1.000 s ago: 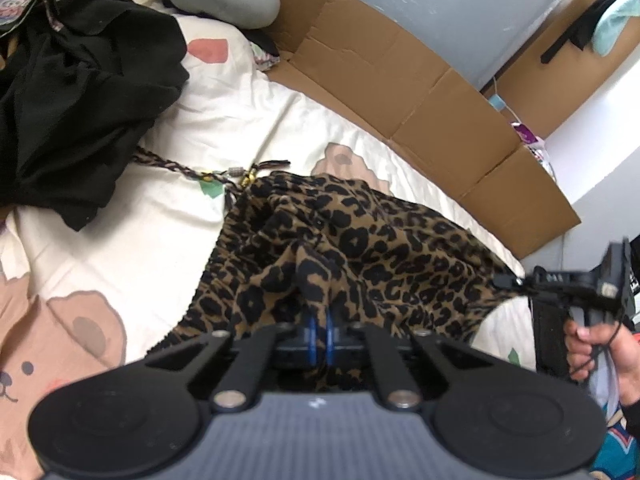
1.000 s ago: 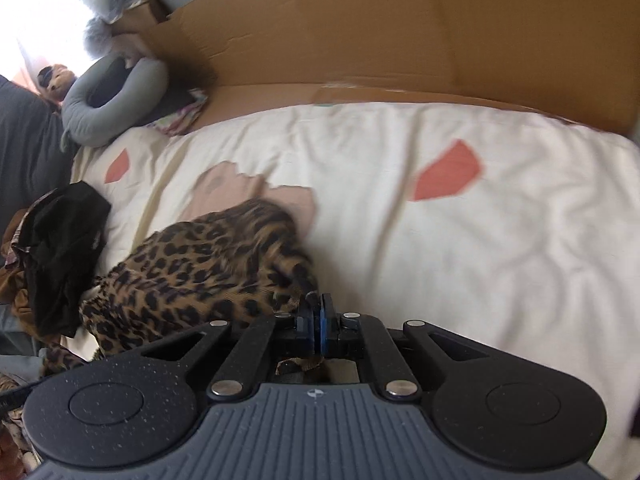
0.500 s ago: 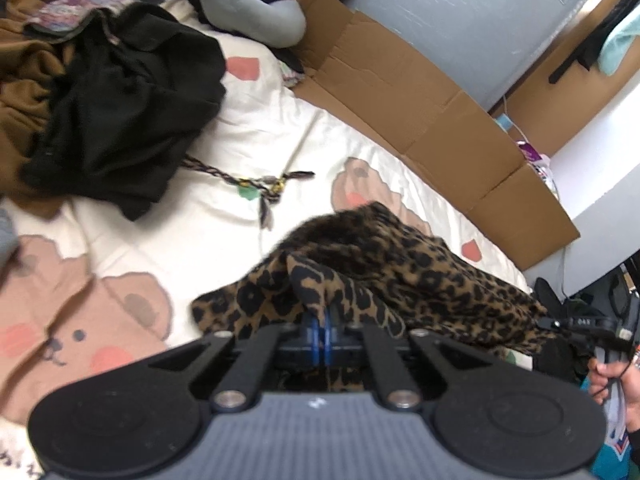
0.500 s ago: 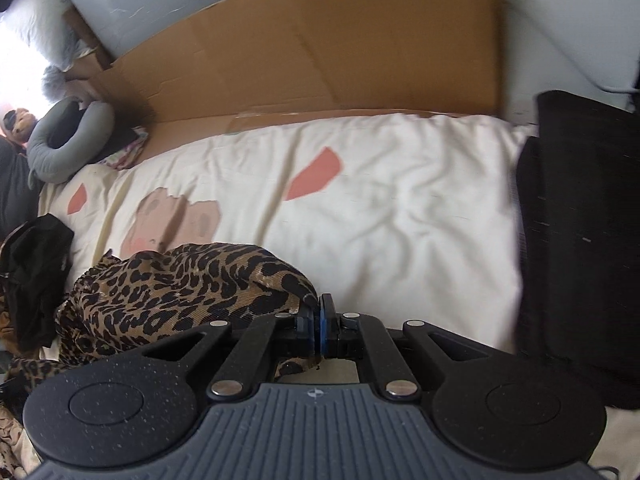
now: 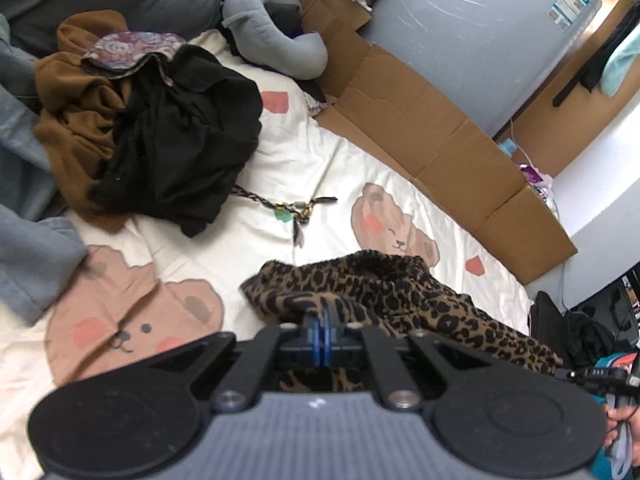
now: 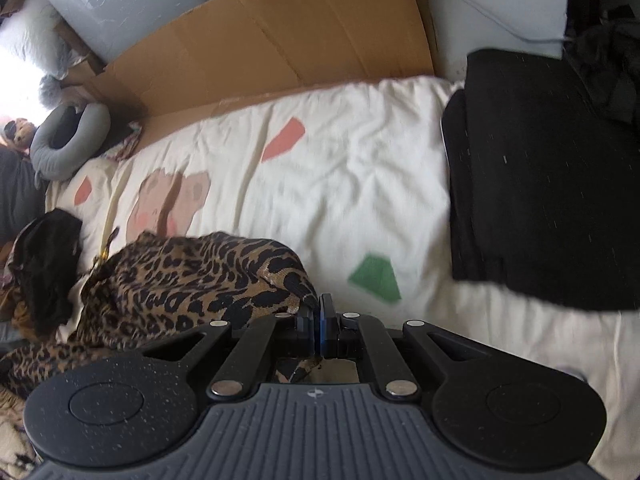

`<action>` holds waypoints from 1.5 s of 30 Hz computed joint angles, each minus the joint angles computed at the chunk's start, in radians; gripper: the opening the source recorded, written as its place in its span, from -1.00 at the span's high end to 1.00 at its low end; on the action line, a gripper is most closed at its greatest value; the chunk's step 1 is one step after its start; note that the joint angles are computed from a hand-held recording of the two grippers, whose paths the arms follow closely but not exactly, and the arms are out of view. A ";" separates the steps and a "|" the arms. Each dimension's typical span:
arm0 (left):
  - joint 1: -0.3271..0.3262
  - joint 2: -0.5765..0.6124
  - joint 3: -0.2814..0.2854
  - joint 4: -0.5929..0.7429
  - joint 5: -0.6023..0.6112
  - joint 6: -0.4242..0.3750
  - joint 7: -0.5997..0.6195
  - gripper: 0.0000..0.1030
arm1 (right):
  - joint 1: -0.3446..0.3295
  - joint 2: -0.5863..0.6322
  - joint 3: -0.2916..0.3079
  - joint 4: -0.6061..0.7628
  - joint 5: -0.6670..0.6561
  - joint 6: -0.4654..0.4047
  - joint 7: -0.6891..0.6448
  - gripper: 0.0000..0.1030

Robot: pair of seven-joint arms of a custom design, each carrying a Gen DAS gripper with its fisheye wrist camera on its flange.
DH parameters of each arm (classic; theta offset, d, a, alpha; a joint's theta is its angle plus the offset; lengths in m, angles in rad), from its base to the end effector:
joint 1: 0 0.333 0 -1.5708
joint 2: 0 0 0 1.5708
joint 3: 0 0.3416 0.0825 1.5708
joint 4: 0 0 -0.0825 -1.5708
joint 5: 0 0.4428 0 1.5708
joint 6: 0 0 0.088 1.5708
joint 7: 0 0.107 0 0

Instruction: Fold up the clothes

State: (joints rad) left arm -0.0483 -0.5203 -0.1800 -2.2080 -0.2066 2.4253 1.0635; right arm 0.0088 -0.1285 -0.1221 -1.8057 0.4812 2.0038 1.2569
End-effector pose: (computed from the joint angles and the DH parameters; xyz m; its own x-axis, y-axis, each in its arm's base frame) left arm 0.4740 -0.1306 0.6759 0.2079 -0.8820 0.4230 -0.7388 -0.4250 -0.5230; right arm 0.6046 -0.0451 0.6509 0.1417 -0.9191 -0.3676 -0.9151 0.0200 -0.4027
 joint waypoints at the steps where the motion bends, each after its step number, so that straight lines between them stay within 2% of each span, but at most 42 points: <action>1: 0.000 -0.010 0.002 -0.001 0.001 -0.018 0.000 0.96 | -0.002 -0.015 -0.002 -0.011 -0.003 -0.015 0.000 1.00; 14: 0.005 -0.136 0.027 -0.004 -0.016 -0.238 0.001 0.96 | -0.006 -0.138 -0.040 -0.072 -0.100 -0.232 -0.022 1.00; 20: 0.015 -0.190 0.017 -0.041 -0.010 -0.354 -0.016 0.95 | -0.007 -0.158 -0.046 -0.077 -0.164 -0.315 -0.063 0.98; 23: 0.035 -0.214 0.007 -0.065 0.000 -0.387 -0.063 0.91 | -0.009 -0.168 -0.037 -0.087 -0.206 -0.309 -0.060 0.91; 25: 0.048 -0.228 0.003 -0.076 0.010 -0.399 -0.090 0.76 | -0.008 -0.168 -0.033 -0.084 -0.231 -0.307 -0.060 0.74; 27: 0.051 -0.228 0.002 -0.078 0.019 -0.392 -0.092 0.69 | -0.004 -0.169 -0.037 -0.082 -0.226 -0.293 -0.071 0.25; 28: 0.049 -0.219 0.002 -0.075 0.023 -0.381 -0.083 0.68 | -0.002 -0.169 -0.038 -0.082 -0.222 -0.283 -0.080 0.22; 33: 0.036 -0.169 0.000 -0.062 0.036 -0.324 -0.036 0.52 | 0.014 -0.158 -0.031 -0.078 -0.203 -0.234 -0.106 0.21; 41: 0.014 -0.051 0.010 -0.038 0.034 -0.212 0.062 0.44 | 0.040 -0.110 -0.016 -0.061 -0.160 -0.158 -0.150 0.21; 45: -0.008 0.029 0.032 0.003 0.018 -0.191 0.168 0.38 | 0.054 -0.081 -0.004 -0.056 -0.123 -0.103 -0.192 0.21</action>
State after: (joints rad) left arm -0.0559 -0.4914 -0.1483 -2.2049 -0.1886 2.2345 1.2314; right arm 0.0626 -0.2093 -0.1263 -1.8621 0.3587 1.9007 1.0653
